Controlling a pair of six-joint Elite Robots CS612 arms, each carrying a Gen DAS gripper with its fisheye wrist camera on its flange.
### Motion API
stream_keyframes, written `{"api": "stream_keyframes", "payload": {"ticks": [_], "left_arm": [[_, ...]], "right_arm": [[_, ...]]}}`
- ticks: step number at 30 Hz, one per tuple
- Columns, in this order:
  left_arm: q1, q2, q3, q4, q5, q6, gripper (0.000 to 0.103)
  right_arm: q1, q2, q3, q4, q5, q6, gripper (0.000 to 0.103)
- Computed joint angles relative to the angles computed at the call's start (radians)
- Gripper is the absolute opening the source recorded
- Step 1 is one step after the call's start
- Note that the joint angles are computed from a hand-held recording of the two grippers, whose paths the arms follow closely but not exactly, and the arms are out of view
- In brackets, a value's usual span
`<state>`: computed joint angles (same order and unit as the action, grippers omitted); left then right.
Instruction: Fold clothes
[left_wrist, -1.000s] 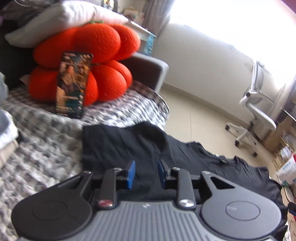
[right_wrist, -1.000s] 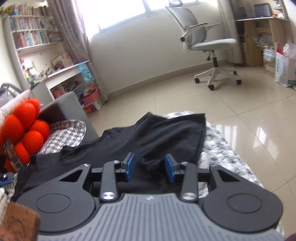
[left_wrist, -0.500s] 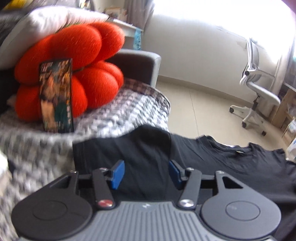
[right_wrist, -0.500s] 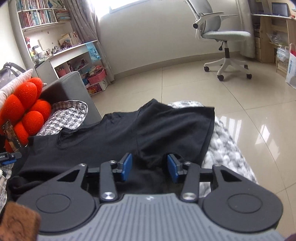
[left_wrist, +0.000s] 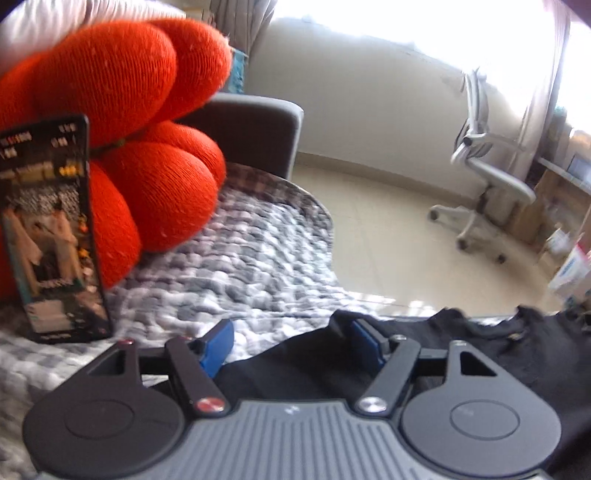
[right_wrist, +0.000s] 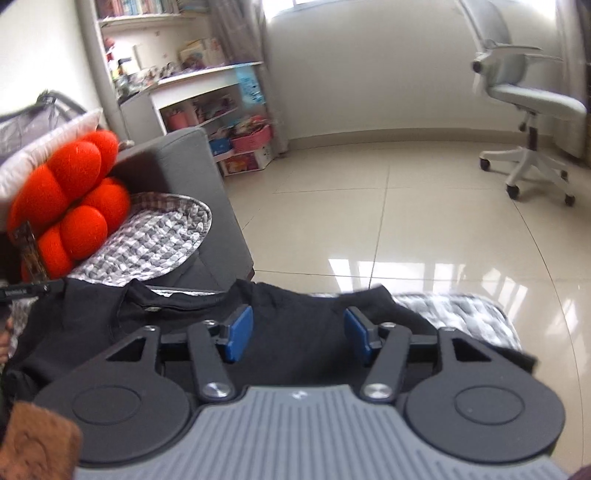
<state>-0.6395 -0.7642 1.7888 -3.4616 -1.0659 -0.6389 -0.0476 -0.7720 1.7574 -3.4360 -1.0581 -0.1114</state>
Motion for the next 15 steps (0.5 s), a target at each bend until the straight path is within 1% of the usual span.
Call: {"api": "stream_keyframes", "payload": {"ticks": [2, 3, 5, 6, 8, 9, 10, 12, 13, 14, 15], "left_arm": [[0.018, 0.007, -0.009, -0.051, -0.075, -0.015, 0.07], [0.023, 0.009, -0.02, -0.056, -0.097, -0.013, 0.07], [0.034, 0.011, -0.05, -0.018, -0.157, 0.005, 0.069], [0.041, 0.01, -0.068, 0.026, -0.201, 0.015, 0.07], [0.05, 0.012, -0.108, 0.136, -0.265, 0.035, 0.07], [0.05, 0.015, -0.126, 0.187, -0.276, 0.047, 0.07], [0.048, 0.019, -0.143, 0.235, -0.267, 0.057, 0.069], [0.036, 0.028, -0.166, 0.293, -0.224, 0.076, 0.065], [0.031, 0.033, -0.171, 0.29, -0.203, 0.083, 0.055], [0.026, 0.036, -0.169, 0.272, -0.196, 0.083, 0.048], [0.024, 0.039, -0.169, 0.26, -0.192, 0.082, 0.04]], "right_arm": [[0.012, 0.018, -0.037, 0.029, -0.013, -0.032, 0.059], [0.018, 0.026, -0.056, 0.044, -0.016, -0.047, 0.059], [0.021, 0.042, -0.084, 0.081, 0.004, -0.068, 0.059], [0.023, 0.047, -0.098, 0.106, 0.011, -0.082, 0.059], [0.029, 0.055, -0.117, 0.145, 0.015, -0.108, 0.059], [0.032, 0.058, -0.123, 0.156, 0.014, -0.119, 0.059], [0.034, 0.06, -0.123, 0.154, 0.014, -0.127, 0.059], [0.036, 0.063, -0.123, 0.144, 0.013, -0.127, 0.06], [0.036, 0.064, -0.121, 0.136, 0.013, -0.123, 0.057], [0.036, 0.065, -0.119, 0.125, 0.017, -0.119, 0.052], [0.036, 0.066, -0.116, 0.113, 0.02, -0.117, 0.043]]}}
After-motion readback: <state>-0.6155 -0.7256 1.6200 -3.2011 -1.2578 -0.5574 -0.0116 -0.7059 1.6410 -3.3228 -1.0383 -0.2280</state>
